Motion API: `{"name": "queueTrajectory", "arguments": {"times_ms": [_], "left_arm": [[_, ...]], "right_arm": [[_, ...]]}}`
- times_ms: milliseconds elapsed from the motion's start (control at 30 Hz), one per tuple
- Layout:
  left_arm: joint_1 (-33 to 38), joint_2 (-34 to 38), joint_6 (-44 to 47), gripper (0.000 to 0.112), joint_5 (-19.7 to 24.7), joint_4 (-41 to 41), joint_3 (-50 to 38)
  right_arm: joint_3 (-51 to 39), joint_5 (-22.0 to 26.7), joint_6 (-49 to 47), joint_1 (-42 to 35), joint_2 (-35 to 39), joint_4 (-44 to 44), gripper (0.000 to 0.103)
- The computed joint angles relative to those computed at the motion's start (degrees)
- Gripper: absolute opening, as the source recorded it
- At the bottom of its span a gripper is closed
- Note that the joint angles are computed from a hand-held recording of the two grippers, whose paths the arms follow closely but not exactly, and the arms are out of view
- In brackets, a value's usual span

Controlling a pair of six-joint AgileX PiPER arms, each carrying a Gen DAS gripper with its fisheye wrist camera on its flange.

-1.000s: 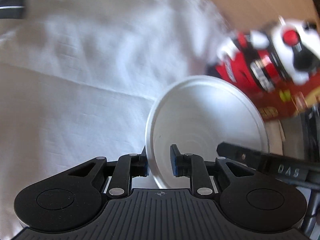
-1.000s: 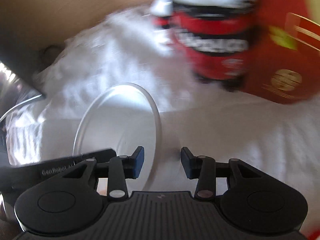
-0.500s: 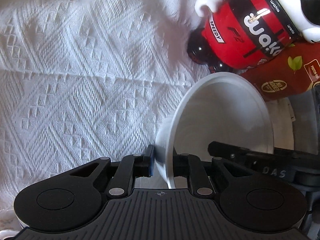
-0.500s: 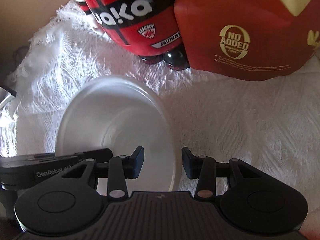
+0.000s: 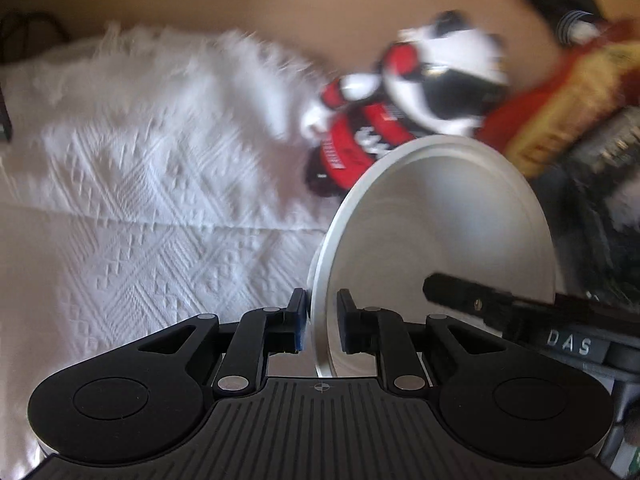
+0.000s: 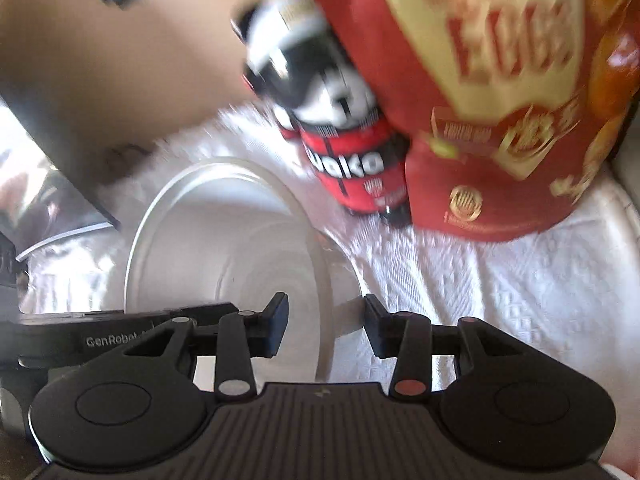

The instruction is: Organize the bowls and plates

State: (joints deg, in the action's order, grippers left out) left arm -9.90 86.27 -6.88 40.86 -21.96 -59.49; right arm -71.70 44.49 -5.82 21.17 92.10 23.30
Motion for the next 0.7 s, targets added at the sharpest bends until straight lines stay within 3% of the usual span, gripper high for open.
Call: {"name": "queueTrajectory", "arguments": {"times_ms": [300,500,700], "left_arm": [[-5.3,-10.8,3.5,0.018,9.0,-0.7,1.4],[-8.2,-11.8,5.3,0.018,13.5,-2.5,2.0],[-10.6,-13.2,5.1,0.018,13.9,-1.5,5.9]], "right_arm": [[6.8,6.5,7.3,-0.5,-15.6,-6.6,0.042],[11.9,9.7,15.9,2.1,-23.7,-13.3,0.042],[17.1,9.8,21.9,6.0,-28.1,-16.0,0.042]]}}
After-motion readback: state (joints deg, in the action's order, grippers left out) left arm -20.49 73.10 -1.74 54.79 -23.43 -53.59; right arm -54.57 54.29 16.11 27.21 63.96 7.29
